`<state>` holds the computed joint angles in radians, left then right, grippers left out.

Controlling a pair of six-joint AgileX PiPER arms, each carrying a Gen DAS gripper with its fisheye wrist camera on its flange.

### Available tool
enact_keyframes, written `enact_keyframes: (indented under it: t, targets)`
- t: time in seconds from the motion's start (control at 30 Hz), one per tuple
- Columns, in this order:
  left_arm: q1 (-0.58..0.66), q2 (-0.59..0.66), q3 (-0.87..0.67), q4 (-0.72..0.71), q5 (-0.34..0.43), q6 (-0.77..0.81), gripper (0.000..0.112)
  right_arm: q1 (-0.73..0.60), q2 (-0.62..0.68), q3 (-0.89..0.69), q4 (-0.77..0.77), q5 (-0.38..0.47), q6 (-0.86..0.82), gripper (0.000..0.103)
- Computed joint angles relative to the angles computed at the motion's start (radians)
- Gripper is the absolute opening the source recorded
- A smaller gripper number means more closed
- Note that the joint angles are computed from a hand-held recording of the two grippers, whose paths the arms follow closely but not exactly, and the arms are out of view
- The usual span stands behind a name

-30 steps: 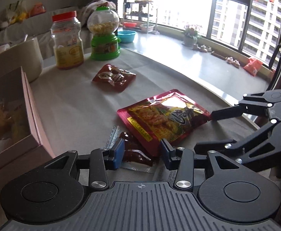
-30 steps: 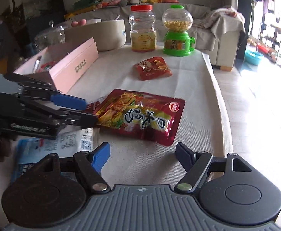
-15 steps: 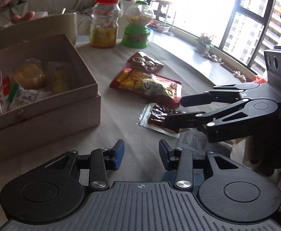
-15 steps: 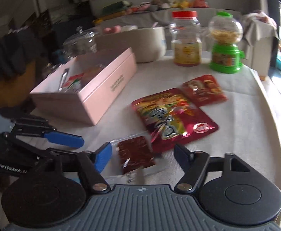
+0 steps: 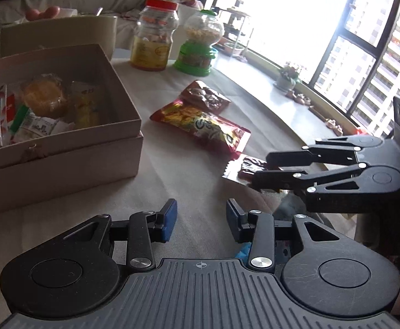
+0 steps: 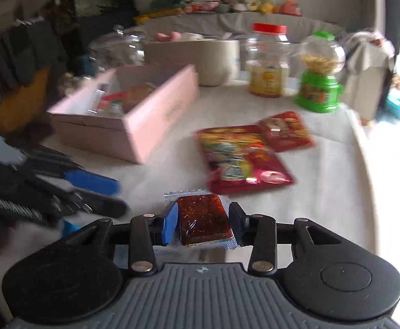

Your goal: Organize snacks

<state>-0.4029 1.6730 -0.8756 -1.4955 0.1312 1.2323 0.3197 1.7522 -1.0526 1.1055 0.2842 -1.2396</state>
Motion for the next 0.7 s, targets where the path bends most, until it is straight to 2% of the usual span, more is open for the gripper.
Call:
enact_keyframes:
  t: [0.1, 0.13, 0.17, 0.23, 0.3, 0.37, 0.4, 0.47, 0.6, 0.7]
  targets:
    - [-0.009, 0.029, -0.038, -0.006, -0.002, -0.045, 0.044, -0.003, 0.03, -0.02, -0.262, -0.067, 0.274, 0.041]
    - [-0.013, 0.036, -0.05, -0.015, 0.003, -0.033, 0.044, -0.009, 0.037, -0.022, -0.301, -0.075, 0.32, 0.041]
    - [-0.018, 0.045, -0.064, -0.012, 0.012, -0.026, 0.044, -0.022, 0.034, -0.024, -0.301, -0.06, 0.327, 0.041]
    - [-0.029, 0.059, -0.084, 0.032, 0.022, -0.048, 0.044, -0.077, 0.032, -0.043, -0.192, 0.038, 0.239, 0.041]
    - [-0.041, 0.078, -0.108, 0.156, 0.023, -0.16, 0.044, -0.129, 0.028, -0.056, -0.038, 0.098, 0.12, 0.053]
    - [-0.051, 0.093, -0.125, 0.212, 0.024, -0.212, 0.044, -0.13, 0.028, -0.082, 0.034, 0.051, 0.068, 0.079]
    - [-0.053, 0.1, -0.133, 0.212, 0.029, -0.21, 0.044, -0.124, 0.047, -0.123, 0.021, 0.033, 0.073, 0.083]
    - [-0.056, 0.111, -0.14, 0.159, 0.04, -0.16, 0.044, -0.114, 0.136, -0.271, -0.124, 0.049, 0.196, 0.084]
    - [-0.05, 0.115, -0.138, 0.123, 0.073, -0.114, 0.044, -0.085, 0.401, -0.67, -0.494, 0.122, 0.59, 0.084]
    - [-0.04, 0.101, -0.113, 0.086, 0.094, -0.063, 0.044, -0.068, 0.594, -0.97, -0.7, 0.234, 0.847, 0.084]
